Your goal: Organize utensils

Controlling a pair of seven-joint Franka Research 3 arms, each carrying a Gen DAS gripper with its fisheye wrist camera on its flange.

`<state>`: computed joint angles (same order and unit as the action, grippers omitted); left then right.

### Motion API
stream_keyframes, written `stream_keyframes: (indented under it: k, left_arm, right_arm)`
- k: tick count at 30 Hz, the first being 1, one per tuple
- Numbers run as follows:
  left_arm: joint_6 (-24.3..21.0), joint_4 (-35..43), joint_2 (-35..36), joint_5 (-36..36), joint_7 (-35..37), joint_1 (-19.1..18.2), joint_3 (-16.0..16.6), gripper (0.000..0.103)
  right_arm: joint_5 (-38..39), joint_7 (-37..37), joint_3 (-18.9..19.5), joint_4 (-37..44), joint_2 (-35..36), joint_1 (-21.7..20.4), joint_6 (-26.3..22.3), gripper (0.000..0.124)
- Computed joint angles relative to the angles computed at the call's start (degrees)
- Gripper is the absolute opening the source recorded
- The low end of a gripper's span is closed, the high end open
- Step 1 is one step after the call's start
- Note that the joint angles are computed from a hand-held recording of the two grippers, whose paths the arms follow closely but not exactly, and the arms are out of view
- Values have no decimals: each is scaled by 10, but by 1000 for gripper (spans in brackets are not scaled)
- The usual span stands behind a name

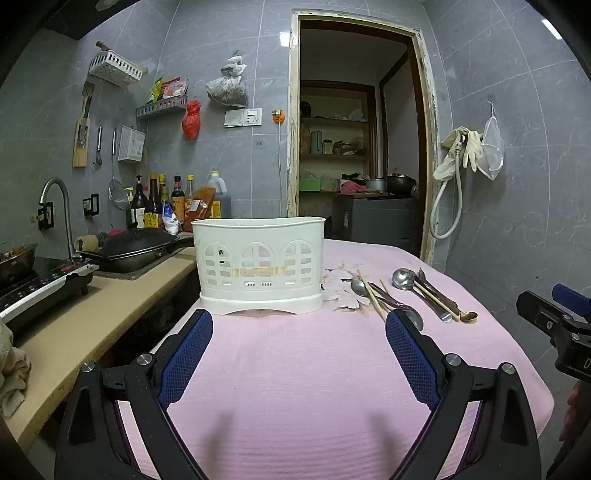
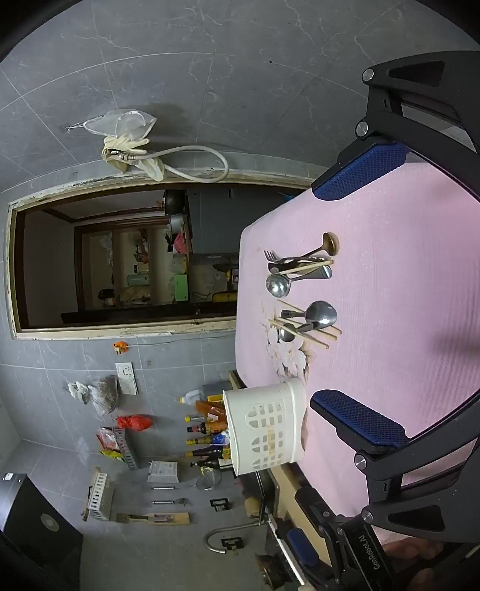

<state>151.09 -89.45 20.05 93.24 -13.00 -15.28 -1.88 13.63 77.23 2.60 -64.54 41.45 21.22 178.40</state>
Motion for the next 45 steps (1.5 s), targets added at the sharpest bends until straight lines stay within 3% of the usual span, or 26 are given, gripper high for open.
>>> stream_keyframes:
  k: [45]
  left_arm:
    - [-5, 1, 1, 7, -9, -2, 0, 92]
  right_arm:
    - [0, -3, 3, 0, 0, -1, 1, 103]
